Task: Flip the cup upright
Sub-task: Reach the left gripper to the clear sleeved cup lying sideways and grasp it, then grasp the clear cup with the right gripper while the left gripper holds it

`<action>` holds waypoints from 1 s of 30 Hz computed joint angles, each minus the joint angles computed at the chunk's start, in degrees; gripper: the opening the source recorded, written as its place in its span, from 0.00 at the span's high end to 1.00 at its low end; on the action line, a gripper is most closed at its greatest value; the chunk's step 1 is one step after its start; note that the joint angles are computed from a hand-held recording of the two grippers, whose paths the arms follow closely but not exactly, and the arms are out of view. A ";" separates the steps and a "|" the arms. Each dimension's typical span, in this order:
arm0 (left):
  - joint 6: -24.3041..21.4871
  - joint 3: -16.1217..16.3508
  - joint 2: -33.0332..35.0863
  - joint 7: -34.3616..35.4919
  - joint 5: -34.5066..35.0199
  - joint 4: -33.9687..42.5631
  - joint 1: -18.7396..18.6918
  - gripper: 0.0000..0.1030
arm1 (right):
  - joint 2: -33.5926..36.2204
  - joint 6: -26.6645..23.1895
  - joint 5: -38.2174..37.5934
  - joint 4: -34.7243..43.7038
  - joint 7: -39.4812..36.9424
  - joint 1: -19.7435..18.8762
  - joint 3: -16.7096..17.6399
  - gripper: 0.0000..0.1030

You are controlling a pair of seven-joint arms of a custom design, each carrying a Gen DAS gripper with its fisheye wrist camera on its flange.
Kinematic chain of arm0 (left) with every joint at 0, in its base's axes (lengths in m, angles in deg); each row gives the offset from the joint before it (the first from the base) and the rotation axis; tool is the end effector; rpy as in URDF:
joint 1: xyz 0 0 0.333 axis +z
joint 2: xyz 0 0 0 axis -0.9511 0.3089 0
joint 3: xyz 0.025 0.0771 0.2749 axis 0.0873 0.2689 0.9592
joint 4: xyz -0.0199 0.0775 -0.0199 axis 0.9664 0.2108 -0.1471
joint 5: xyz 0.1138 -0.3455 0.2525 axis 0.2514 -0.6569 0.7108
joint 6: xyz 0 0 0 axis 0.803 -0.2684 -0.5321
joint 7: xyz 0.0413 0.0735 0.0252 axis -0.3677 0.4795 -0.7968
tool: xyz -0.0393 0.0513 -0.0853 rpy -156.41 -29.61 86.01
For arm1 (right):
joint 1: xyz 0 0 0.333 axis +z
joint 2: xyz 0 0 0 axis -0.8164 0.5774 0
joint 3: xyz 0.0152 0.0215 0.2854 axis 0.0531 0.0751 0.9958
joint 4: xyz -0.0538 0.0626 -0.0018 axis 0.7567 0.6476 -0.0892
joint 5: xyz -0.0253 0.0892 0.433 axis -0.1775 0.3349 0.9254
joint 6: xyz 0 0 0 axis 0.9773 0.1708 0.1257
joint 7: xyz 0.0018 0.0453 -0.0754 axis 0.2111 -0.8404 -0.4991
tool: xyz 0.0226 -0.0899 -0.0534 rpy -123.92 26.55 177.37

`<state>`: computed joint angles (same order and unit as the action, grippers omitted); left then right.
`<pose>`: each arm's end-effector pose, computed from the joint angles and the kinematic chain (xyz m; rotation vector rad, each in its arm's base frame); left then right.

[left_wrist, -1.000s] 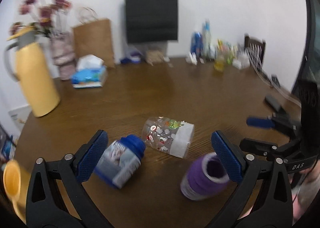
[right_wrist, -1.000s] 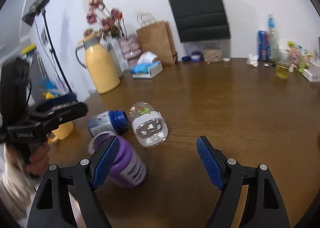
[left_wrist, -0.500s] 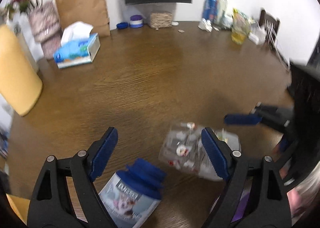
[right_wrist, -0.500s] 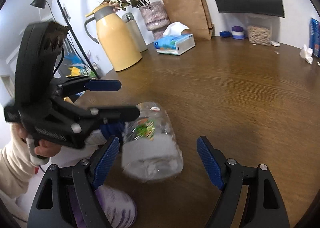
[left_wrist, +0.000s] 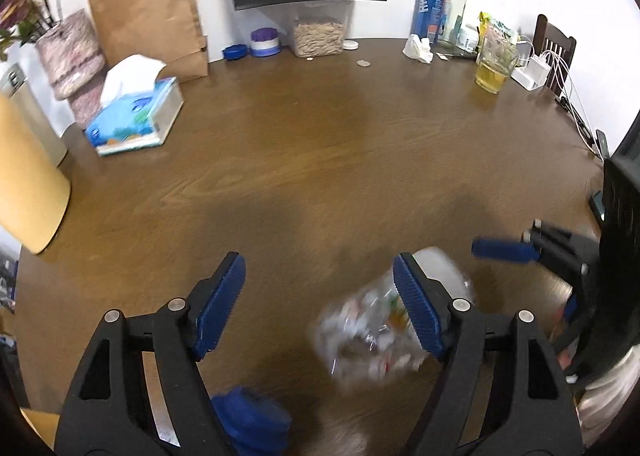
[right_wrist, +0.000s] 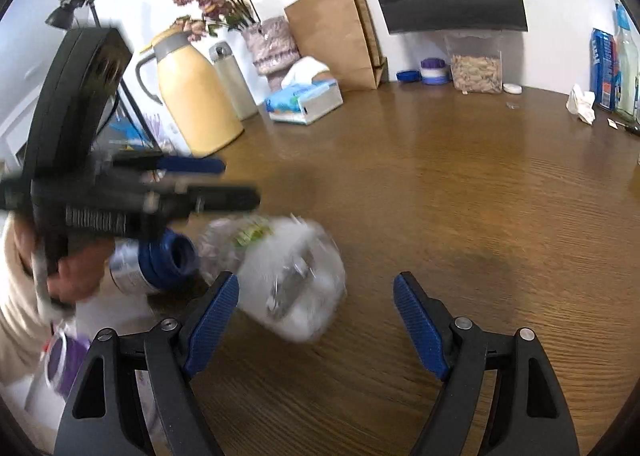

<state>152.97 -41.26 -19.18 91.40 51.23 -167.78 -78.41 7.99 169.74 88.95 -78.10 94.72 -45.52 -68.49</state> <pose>0.6149 -0.1811 0.5339 -1.8815 1.8627 -0.5898 0.6696 0.2134 0.4475 -2.0804 0.8164 0.0490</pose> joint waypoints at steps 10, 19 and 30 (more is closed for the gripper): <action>0.70 0.50 3.27 7.78 -7.17 3.73 -0.20 0.26 | -0.87 5.46 3.53 -1.79 -0.86 -0.50 0.25 0.19; -4.19 -1.41 2.89 25.91 -4.69 1.71 -2.09 0.07 | -0.54 14.02 5.06 -2.25 6.27 -1.20 -0.04 0.19; -6.06 -0.68 6.95 14.52 3.28 8.60 -4.67 0.43 | -0.47 11.25 12.21 -1.62 6.91 -3.84 0.15 0.18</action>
